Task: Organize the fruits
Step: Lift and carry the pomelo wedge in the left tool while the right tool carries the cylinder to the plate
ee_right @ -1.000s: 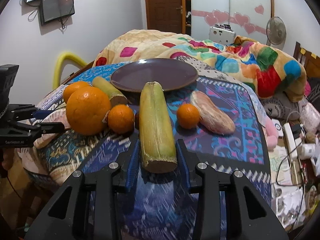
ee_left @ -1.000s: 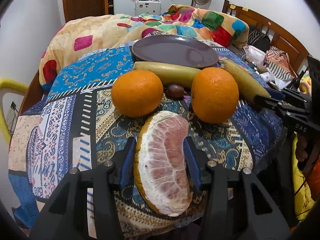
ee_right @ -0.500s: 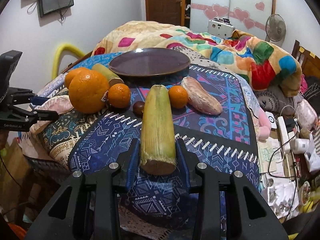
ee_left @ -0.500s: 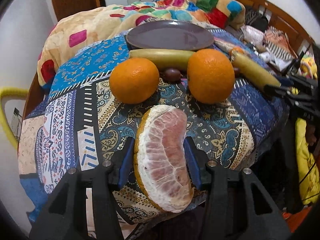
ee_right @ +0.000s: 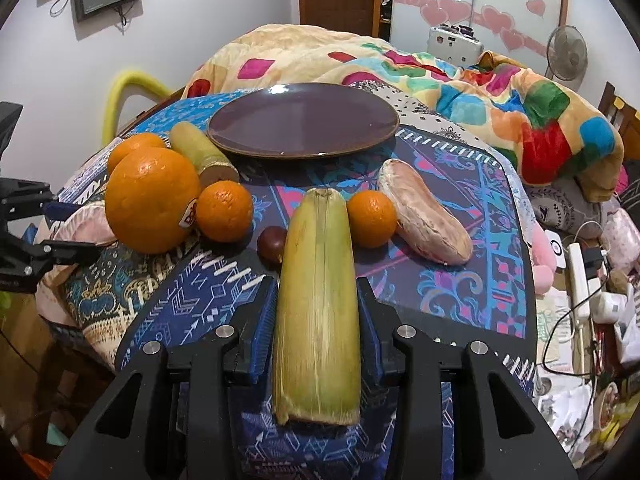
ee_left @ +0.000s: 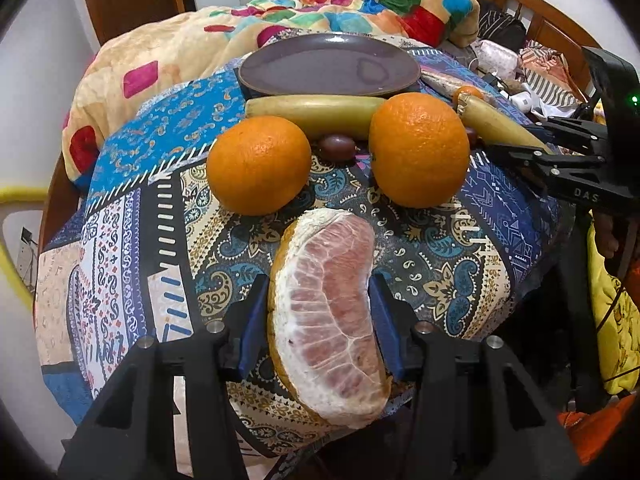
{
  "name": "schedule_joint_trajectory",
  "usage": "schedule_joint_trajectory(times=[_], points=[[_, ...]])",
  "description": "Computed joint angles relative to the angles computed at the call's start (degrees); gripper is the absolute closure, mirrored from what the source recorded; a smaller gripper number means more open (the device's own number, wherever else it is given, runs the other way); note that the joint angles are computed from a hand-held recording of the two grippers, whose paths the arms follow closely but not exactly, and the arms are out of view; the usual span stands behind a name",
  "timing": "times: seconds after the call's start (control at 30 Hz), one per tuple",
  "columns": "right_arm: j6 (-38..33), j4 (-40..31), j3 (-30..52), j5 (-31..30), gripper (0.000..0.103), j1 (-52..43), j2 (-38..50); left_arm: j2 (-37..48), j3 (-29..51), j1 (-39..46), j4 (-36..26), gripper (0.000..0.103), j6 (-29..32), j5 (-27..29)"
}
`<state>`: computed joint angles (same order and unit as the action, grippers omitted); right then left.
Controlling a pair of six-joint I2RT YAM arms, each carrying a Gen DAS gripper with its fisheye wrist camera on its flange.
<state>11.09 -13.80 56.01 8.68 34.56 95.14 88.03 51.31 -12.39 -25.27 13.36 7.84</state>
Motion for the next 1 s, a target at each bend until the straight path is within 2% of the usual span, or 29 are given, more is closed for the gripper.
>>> schedule_joint_trajectory(times=[0.2, 0.5, 0.7, 1.0], points=[[0.3, 0.6, -1.1, 1.6, 0.069, 0.9, -1.3, -2.3, -1.8, -0.8, 3.0, 0.055, -0.9, -1.7], [0.5, 0.6, -1.7, 3.6, 0.069, 1.2, -6.5, -5.5, 0.2, -0.6, 2.0, 0.055, -2.4, -0.5], [-0.5, 0.9, -0.2, 4.8, 0.069, 1.5, -8.0, -6.8, 3.5, -0.8, 1.5, 0.055, -3.4, -0.6], [-2.3, 2.1, 4.2, 5.5, 0.069, 0.8, -7.6, -4.1, 9.9, -1.8, 2.9, 0.055, -4.9, -1.2]])
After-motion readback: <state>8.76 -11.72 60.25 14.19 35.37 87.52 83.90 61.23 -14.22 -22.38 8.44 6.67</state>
